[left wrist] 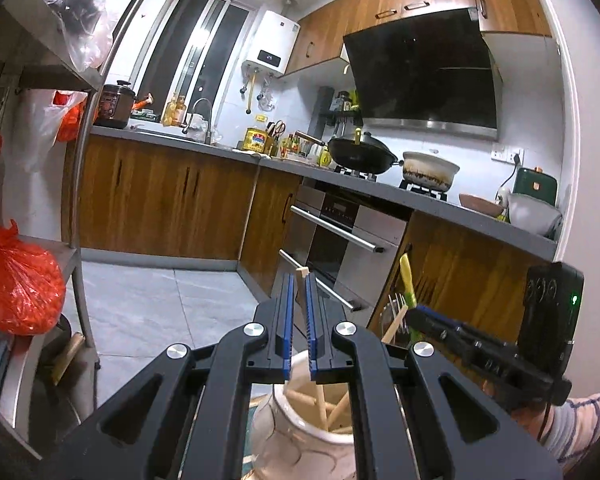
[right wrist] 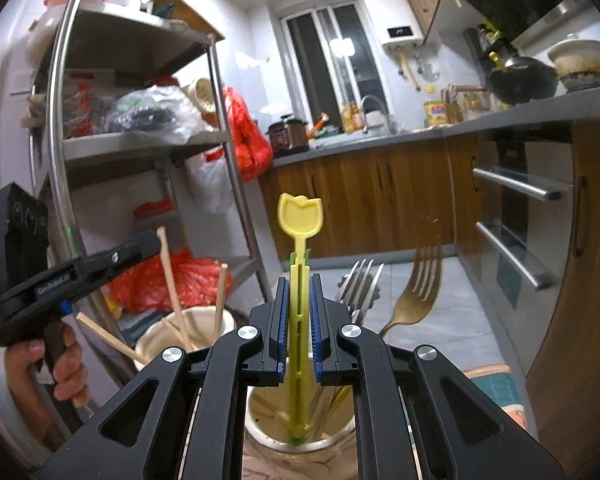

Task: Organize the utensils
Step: 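Drop the yellow spoon into the shorter pot while the left tool drops the chopstick into the taller pot, then withdraw both open tools back over the remaining utensils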

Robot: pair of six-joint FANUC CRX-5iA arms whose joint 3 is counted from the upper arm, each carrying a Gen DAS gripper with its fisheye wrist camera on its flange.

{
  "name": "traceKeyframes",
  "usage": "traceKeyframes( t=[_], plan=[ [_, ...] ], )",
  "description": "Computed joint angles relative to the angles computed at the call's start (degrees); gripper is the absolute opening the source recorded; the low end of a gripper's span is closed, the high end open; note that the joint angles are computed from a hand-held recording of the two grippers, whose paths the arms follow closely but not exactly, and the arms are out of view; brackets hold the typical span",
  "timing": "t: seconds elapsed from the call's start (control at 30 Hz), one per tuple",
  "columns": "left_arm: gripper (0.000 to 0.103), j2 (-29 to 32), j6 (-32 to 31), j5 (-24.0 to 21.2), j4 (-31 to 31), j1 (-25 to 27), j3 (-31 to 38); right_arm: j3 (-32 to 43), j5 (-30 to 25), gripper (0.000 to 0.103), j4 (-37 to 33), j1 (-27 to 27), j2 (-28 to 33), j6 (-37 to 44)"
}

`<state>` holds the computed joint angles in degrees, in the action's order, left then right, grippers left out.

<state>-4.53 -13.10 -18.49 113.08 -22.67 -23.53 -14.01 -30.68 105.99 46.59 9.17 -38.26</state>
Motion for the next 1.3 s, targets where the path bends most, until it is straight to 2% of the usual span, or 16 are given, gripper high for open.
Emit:
traceKeyframes(
  t=[0.2,0.33,0.5,0.6,0.63,0.7,0.73,0.83,0.9,1.07,1.13,1.2,1.23,1.3],
  plan=[
    [0.005,-1.46,0.34,1.07,-0.54,-0.11,-0.88,2.29,-1.35,0.011,0.77,0.09,2.39,0.41],
    [0.005,-2.36,3.42,1.3,-6.09,0.73,-1.19,2.32,-2.41,0.011,-5.33,1.98,3.18,6.31],
    [0.005,-3.14,8.69,1.77,-13.7,1.89,-1.26,1.31,-2.06,0.011,-12.11,3.44,2.15,9.96],
    [0.006,-4.18,8.09,4.06,-14.77,1.03,-1.62,1.69,-2.71,0.011,-17.52,4.99,1.87,15.52],
    [0.005,-4.42,7.9,4.51,-14.66,0.78,-1.72,1.8,-2.44,0.013,-18.88,5.14,1.74,16.74],
    [0.005,-5.0,9.84,4.9,-16.77,1.11,-1.77,1.68,-2.84,0.027,-20.25,5.75,1.24,17.92],
    [0.005,-5.32,11.52,4.84,-18.74,1.6,-1.77,1.1,-2.8,0.032,-19.17,5.72,0.68,16.88],
    [0.006,-6.25,14.54,5.14,-22.59,2.31,-1.89,-0.71,-3.6,0.036,-15.95,5.9,-1.11,13.62],
    [0.006,-7.4,15.98,5.45,-24.29,2.46,-2.37,-2.2,-4.04,0.043,-14.55,6.31,-2.64,11.63],
    [0.006,-9.63,19.93,5.39,-28.63,3.2,-3.27,-4.23,-8.01,0.06,-16.31,9.02,-5.46,12.64],
    [0.011,-10.96,23.87,5.26,-32.98,4.13,-3.72,-5.05,-9.54,0.076,-18.07,10.41,-6.98,13.31],
    [0.031,-12.33,25.08,5.63,-34.34,4.17,-4.45,-6.0,-9.86,0.086,-18.47,11.09,-8.31,12.98],
    [0.037,-13.39,24.76,5.77,-34.05,3.89,-5.13,-6.56,-10.16,0.093,-19.17,11.63,-9.19,13.26],
    [0.06,-14.84,25.21,6.48,-34.82,3.55,-6.01,-7.4,-11.25,0.095,-20.25,12.9,-10.38,13.97]
  ],
)
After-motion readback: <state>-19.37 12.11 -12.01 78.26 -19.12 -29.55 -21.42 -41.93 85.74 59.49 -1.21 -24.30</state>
